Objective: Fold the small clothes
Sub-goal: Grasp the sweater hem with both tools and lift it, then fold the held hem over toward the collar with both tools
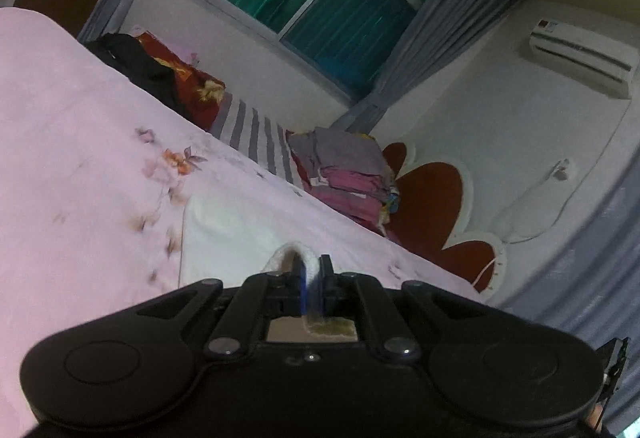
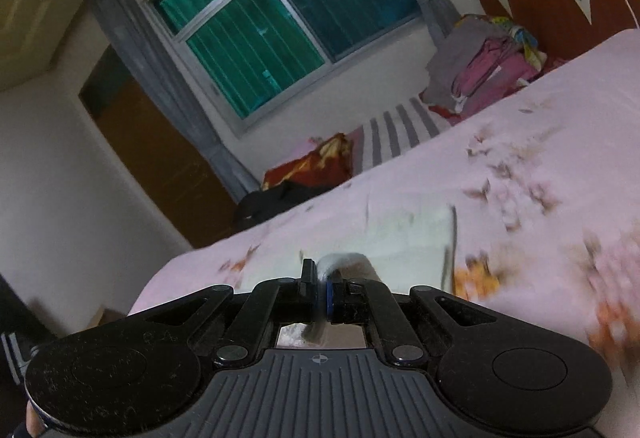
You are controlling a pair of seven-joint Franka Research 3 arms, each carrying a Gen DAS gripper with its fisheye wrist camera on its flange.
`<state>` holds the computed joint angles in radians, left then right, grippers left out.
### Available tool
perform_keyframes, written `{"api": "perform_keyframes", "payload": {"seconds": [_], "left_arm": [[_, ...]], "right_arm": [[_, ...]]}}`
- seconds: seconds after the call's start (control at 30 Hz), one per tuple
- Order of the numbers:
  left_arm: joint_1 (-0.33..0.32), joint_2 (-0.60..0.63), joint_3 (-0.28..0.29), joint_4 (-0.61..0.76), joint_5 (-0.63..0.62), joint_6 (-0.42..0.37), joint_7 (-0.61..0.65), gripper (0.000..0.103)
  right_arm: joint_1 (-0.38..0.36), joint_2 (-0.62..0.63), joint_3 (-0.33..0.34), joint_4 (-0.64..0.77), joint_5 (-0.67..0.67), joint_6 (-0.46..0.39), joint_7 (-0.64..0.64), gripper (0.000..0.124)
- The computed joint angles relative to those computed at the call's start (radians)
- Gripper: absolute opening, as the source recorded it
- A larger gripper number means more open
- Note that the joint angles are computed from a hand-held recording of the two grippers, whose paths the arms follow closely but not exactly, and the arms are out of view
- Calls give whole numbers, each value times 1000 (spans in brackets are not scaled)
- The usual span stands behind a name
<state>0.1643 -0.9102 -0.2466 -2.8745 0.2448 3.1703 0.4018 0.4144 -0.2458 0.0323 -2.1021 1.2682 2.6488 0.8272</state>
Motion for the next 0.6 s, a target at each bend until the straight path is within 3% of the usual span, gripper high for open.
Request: {"api": "perform_keyframes", "payload": {"seconds": [0.2,0.3,0.5,0.57,0.6], "left_arm": [[-34,341,155,147,12,58,136,5],[-127,455,281,196,-10,73,208,5],[-259,560,423,259,-75,77,321,5],[-335,584,496,280,-103,78,363,5],[-403,599,563,294,-123,80,392,5]], "right_arm": [[-37,328,52,293,-236,26,260,3],[-60,439,76,386,-322,13,369,3],[-101,589,118,509,-428,-3,495,3],[-108,621,127,544,-453,-9,524,3],[-109,630,130,555,-467,-10,542,4]]}}
